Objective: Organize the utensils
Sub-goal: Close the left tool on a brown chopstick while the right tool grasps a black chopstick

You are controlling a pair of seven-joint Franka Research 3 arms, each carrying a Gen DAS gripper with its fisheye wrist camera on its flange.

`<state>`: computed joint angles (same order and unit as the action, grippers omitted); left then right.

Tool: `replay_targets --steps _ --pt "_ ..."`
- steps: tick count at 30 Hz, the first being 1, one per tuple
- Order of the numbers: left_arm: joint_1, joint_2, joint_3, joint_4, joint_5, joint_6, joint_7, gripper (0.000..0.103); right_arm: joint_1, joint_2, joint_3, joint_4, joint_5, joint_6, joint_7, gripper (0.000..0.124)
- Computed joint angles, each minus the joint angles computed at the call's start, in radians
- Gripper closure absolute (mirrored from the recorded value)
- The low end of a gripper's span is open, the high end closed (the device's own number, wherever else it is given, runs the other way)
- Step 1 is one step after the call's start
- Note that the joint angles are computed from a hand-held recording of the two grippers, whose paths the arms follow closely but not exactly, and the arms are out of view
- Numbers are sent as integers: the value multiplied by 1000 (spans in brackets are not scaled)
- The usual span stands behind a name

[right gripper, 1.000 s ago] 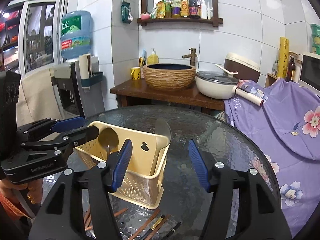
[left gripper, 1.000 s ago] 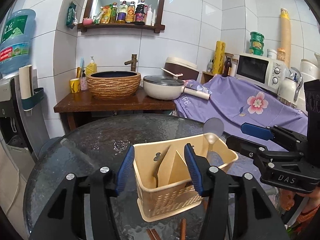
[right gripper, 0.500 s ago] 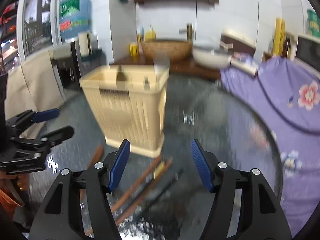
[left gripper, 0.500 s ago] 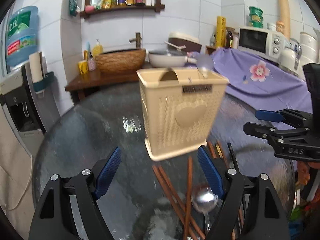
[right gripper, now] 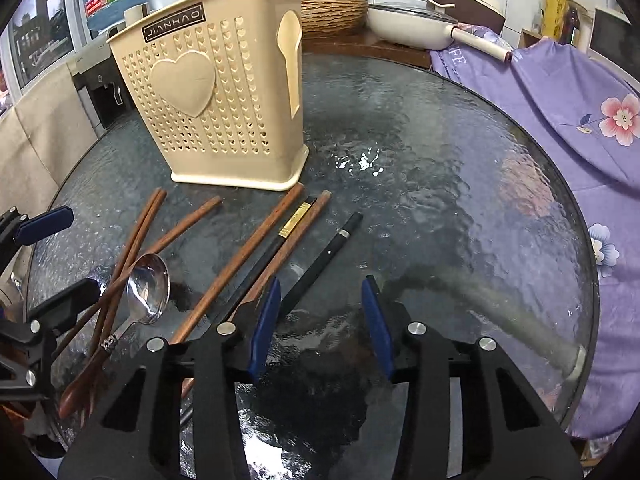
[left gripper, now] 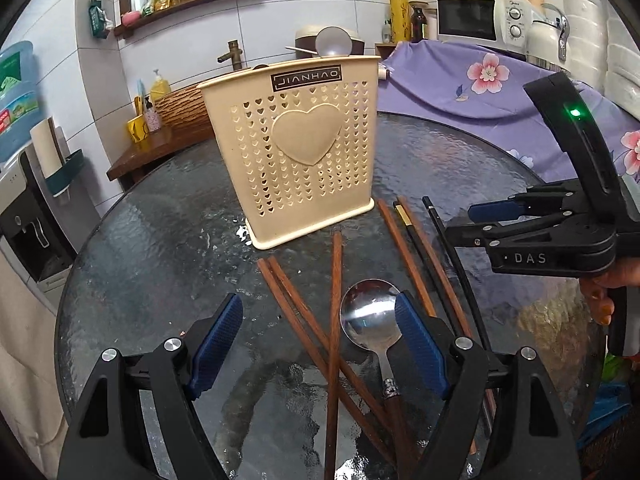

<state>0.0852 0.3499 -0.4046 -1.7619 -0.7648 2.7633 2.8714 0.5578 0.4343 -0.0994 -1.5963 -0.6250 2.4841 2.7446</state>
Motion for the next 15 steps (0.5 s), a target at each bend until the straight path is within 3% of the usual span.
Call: replay_targets --steps 8,15 --pt "-35 45 38 72 146 -70 -140 44 -24 44 11 66 89 -21 -68 87" --pt "-86 121 56 193 339 -135 -253 53 -47 91 7 144 187 -60 -148 93"
